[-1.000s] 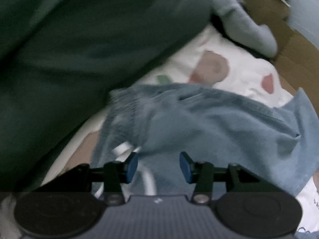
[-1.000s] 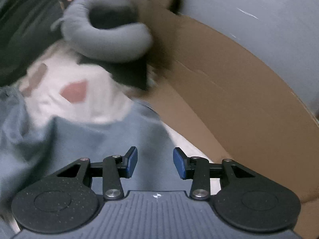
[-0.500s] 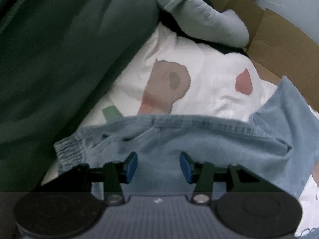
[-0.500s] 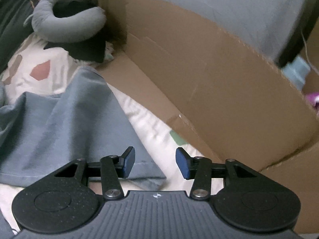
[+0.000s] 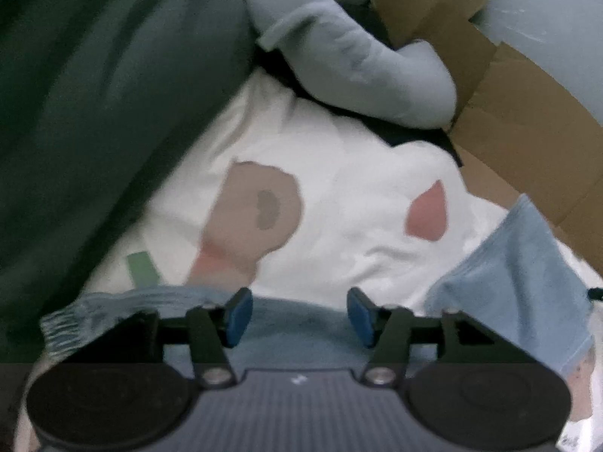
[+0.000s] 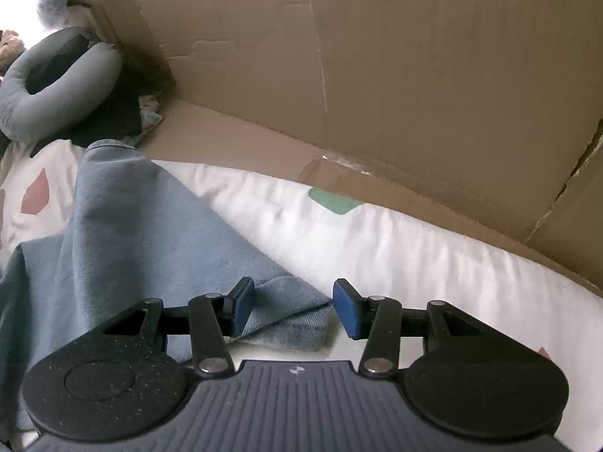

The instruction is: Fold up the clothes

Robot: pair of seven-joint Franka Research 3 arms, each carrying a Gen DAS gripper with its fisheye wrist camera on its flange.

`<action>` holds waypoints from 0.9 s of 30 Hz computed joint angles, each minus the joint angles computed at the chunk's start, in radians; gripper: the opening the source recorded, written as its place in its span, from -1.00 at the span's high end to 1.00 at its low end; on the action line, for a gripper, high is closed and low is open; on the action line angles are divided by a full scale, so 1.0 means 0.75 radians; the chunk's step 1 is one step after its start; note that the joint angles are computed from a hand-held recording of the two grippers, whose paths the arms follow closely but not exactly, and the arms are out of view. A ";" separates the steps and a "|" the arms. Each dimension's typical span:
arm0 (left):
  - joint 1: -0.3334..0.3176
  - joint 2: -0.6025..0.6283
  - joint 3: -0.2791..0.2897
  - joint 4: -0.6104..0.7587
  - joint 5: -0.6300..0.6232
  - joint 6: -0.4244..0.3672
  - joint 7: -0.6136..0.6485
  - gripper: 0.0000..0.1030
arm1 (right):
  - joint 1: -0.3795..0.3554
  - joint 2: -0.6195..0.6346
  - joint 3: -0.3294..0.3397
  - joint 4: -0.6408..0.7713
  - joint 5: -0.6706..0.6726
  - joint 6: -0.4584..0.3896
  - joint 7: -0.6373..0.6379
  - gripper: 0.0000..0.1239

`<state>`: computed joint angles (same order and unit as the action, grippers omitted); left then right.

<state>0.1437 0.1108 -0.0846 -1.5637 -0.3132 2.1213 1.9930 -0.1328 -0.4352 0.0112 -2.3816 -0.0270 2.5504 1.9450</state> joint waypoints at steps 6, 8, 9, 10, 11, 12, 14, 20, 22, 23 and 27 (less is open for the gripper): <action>-0.022 0.139 -0.026 0.180 0.073 -0.164 -0.133 -0.37 | -0.018 0.006 0.053 0.080 -0.104 -0.187 0.054 1.00; -0.029 0.174 -0.036 0.218 0.112 -0.201 -0.146 -0.37 | 0.007 -0.008 0.036 0.102 -0.087 -0.221 0.056 1.00; -0.031 0.188 -0.041 0.234 0.127 -0.216 -0.146 -0.36 | 0.017 -0.021 0.033 0.112 -0.090 -0.238 0.046 1.00; -0.033 0.204 -0.045 0.255 0.140 -0.235 -0.153 -0.36 | 0.024 -0.030 0.032 0.123 -0.095 -0.257 0.034 1.00; -0.034 0.214 -0.047 0.268 0.152 -0.246 -0.166 -0.32 | 0.032 -0.039 0.028 0.133 -0.097 -0.277 0.018 1.00; -0.036 0.224 -0.049 0.281 0.163 -0.257 -0.179 -0.31 | 0.028 -0.051 0.032 0.142 -0.114 -0.300 0.015 1.00; -0.039 0.240 -0.052 0.301 0.184 -0.271 -0.207 -0.28 | 0.022 -0.075 0.040 0.161 -0.146 -0.345 0.007 1.00; -0.044 0.263 -0.057 0.311 0.232 -0.272 -0.257 -0.26 | -0.036 -0.184 0.043 0.182 -0.258 -0.485 0.007 1.00; -0.039 0.255 -0.059 0.290 0.224 -0.253 -0.272 -0.27 | -0.036 -0.222 0.030 0.182 -0.270 -0.512 -0.045 1.00; -0.037 0.252 -0.059 0.281 0.223 -0.247 -0.276 -0.27 | -0.039 -0.240 0.024 0.182 -0.276 -0.525 -0.072 1.00; -0.033 0.243 -0.060 0.260 0.220 -0.233 -0.274 -0.27 | -0.086 -0.303 0.054 0.200 -0.343 -0.600 -0.105 1.00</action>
